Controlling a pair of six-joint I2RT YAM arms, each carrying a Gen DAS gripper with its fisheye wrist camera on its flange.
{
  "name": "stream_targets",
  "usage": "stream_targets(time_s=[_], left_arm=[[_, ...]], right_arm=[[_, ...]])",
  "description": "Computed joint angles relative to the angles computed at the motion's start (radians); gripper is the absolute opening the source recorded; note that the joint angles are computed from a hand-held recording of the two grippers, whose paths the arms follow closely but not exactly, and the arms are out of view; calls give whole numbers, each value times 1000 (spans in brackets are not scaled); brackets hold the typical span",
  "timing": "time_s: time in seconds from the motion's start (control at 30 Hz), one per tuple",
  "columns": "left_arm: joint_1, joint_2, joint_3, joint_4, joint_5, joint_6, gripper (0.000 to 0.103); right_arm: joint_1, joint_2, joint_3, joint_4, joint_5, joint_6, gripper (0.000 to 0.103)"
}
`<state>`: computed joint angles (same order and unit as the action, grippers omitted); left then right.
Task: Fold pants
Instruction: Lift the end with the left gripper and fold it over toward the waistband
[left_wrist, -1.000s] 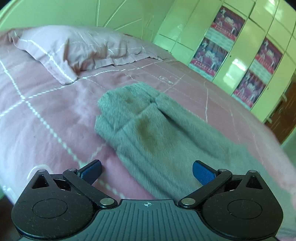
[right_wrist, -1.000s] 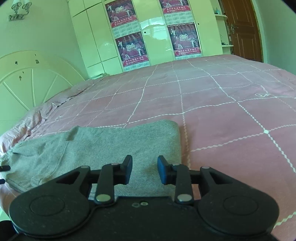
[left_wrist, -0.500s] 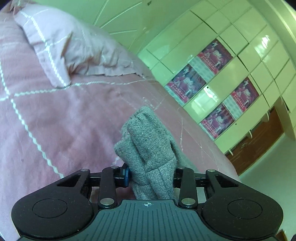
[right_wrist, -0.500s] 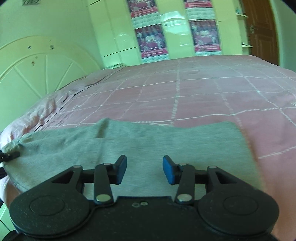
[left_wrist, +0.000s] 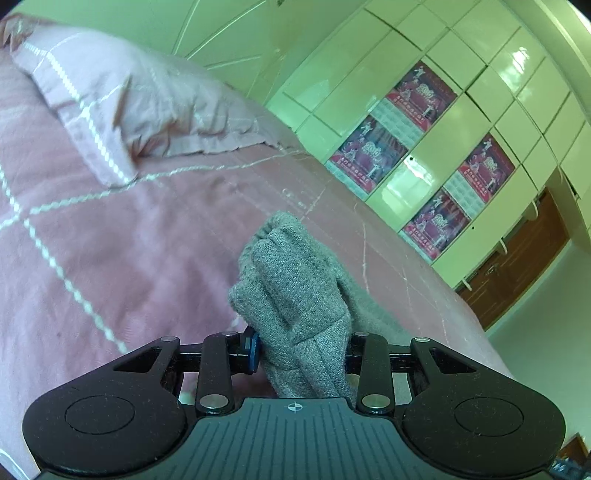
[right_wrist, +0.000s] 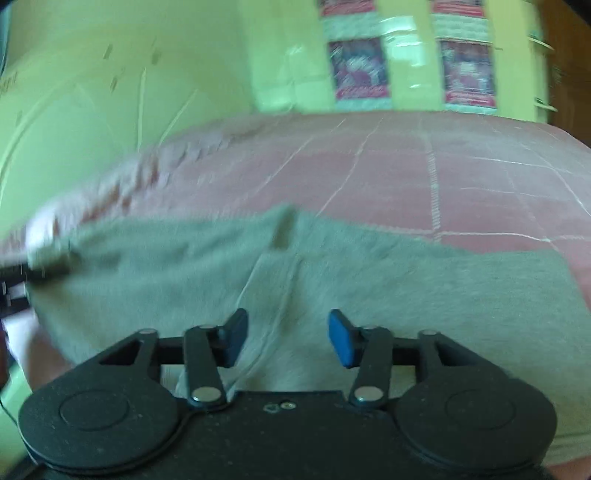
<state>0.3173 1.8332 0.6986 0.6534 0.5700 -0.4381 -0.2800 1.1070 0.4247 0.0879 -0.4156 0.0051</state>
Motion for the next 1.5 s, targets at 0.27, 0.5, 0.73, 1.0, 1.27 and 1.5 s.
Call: stream_targets(time_s=[0.27,0.5,0.73,1.0,1.27,1.5], left_arm=[[-128,-175,-89,43,-174,-35,35],[-370,-345,-60,-49,-372,16,35],[-748,-346,121,-204,-616,155,35],[-1070,-36,392,-276,-542,32,95],[-1014,-245,148,-311,-601,32,94],[-858,-561,-104,-466,-608,181,94]], right_arm=[[-508,91,69,-66,-294,-22,55],[-767,251,159,-59,-447,-19,55],[-912,417,246,-38,-563,3,57],[-1014,558,350,-32,-602,71,57],[-993,602,395,-197,-780,-46,57],[-846,635,535,-701,-759,-377,58]])
